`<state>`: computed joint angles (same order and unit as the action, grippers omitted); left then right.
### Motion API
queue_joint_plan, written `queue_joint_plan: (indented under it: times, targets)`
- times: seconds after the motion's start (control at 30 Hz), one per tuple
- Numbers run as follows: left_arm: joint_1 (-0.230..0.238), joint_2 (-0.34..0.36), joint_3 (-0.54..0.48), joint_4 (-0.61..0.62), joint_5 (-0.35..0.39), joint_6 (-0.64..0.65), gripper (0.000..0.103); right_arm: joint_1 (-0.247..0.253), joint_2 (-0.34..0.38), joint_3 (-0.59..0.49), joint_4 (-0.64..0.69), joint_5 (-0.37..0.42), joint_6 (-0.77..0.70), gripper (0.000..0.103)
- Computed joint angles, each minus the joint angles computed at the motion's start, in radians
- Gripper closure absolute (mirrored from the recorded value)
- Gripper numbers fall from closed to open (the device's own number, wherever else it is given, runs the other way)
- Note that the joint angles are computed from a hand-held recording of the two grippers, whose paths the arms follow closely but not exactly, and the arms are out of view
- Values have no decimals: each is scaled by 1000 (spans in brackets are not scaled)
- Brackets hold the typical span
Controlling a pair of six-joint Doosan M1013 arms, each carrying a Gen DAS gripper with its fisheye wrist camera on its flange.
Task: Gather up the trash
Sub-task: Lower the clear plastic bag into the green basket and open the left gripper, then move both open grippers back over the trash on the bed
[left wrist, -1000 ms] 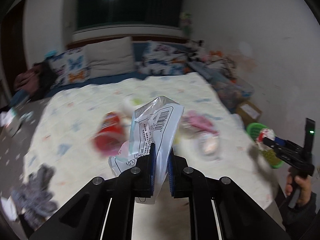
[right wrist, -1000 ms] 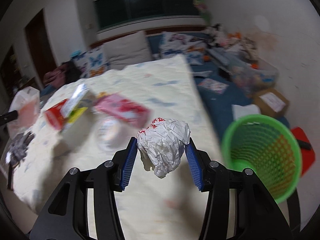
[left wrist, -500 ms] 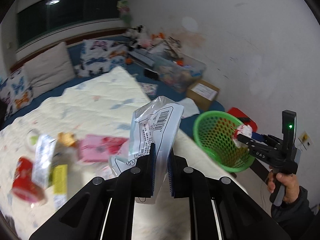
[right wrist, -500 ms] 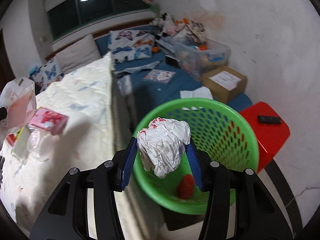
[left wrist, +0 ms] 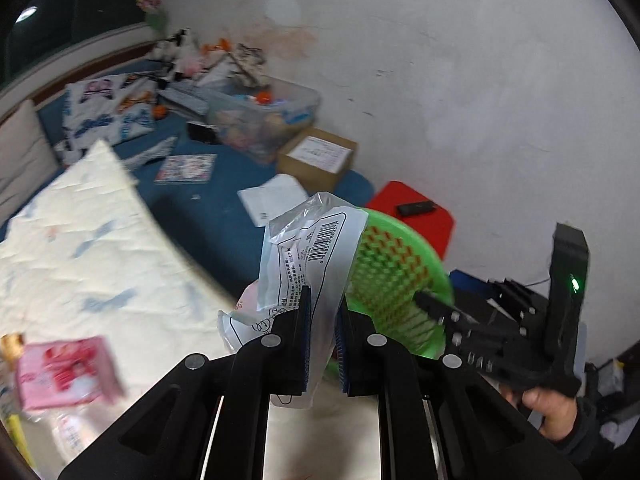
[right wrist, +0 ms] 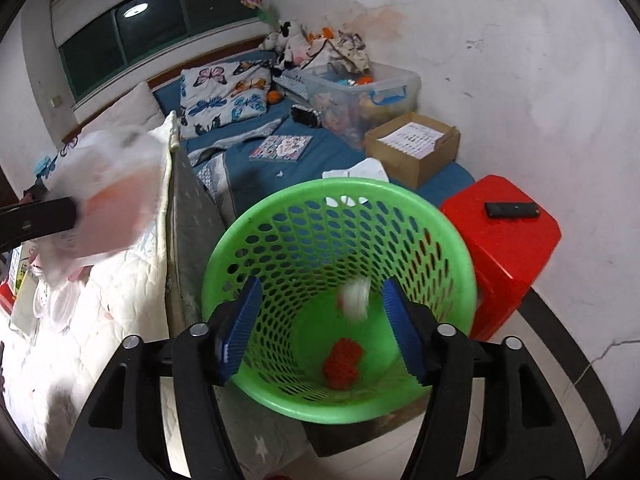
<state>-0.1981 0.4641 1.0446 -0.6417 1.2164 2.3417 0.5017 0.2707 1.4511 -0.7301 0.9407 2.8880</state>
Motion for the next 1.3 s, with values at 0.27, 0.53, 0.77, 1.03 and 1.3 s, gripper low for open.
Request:
queue_joint_plan:
  times: [0.27, 0.53, 0.77, 1.03, 1.3]
  targets:
    - [-59, 17, -8, 20, 3, 6, 76, 34, -40, 36, -85, 54, 69, 32]
    - [-42, -13, 22, -4, -74, 20, 41, 53, -46, 34, -99, 49, 74, 31]
    - [37, -76, 63, -55, -173, 21, 31, 73, -17, -17, -70, -26, 0, 26]
    - [155, -120, 101, -56, -253, -9, 27, 101, 79, -156, 30, -94, -203, 23]
    - [276, -116, 118, 19, -291, -146, 27, 124, 185, -304, 140, -116, -393, 17]
